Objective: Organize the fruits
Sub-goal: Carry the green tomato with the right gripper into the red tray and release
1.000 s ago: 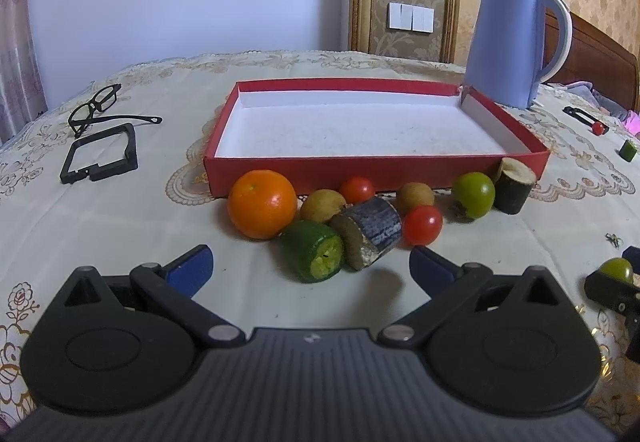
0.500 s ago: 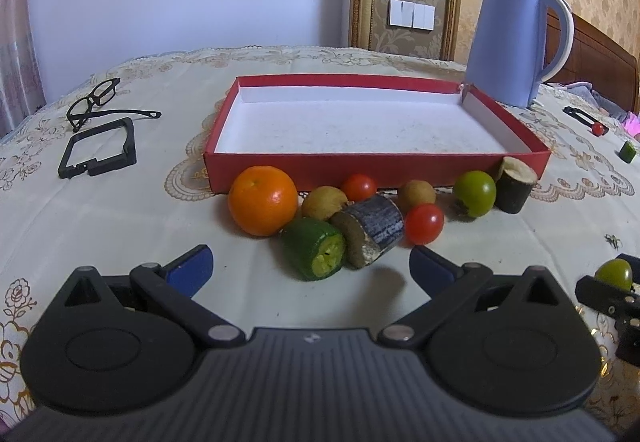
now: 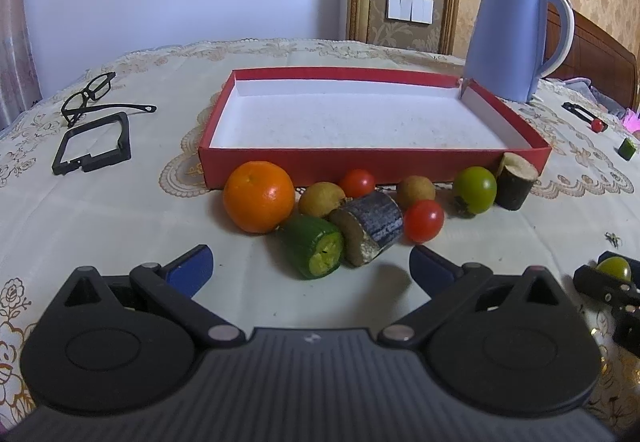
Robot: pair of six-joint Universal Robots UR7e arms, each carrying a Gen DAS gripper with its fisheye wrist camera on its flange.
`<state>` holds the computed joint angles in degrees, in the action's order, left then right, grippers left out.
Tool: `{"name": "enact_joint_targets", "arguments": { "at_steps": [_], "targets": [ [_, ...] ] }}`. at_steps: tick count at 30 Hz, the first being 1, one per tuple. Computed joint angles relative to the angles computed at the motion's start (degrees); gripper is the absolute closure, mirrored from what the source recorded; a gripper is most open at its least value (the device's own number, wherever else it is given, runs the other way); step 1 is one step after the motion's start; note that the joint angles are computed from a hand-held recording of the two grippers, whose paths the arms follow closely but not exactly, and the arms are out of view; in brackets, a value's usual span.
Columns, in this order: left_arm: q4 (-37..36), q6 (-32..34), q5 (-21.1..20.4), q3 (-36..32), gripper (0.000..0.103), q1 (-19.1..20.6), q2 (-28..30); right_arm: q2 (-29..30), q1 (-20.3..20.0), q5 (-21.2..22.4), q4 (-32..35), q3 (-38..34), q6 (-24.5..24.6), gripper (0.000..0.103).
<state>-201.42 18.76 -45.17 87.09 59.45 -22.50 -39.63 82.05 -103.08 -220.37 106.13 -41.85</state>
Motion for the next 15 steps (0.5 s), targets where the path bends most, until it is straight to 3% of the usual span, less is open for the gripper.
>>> {"name": "enact_joint_targets", "arguments": {
  "at_steps": [9, 15],
  "targets": [
    [1.2, 0.6, 0.2, -1.2, 0.0, 0.1, 0.5, -0.9, 0.6, 2.0, -1.4, 0.2, -0.7, 0.07],
    [1.7, 0.4, -0.4, -1.7, 0.0, 0.6, 0.5, 1.7, 2.8, 3.1, -0.9, -8.1, -4.5, 0.07]
  ]
}}
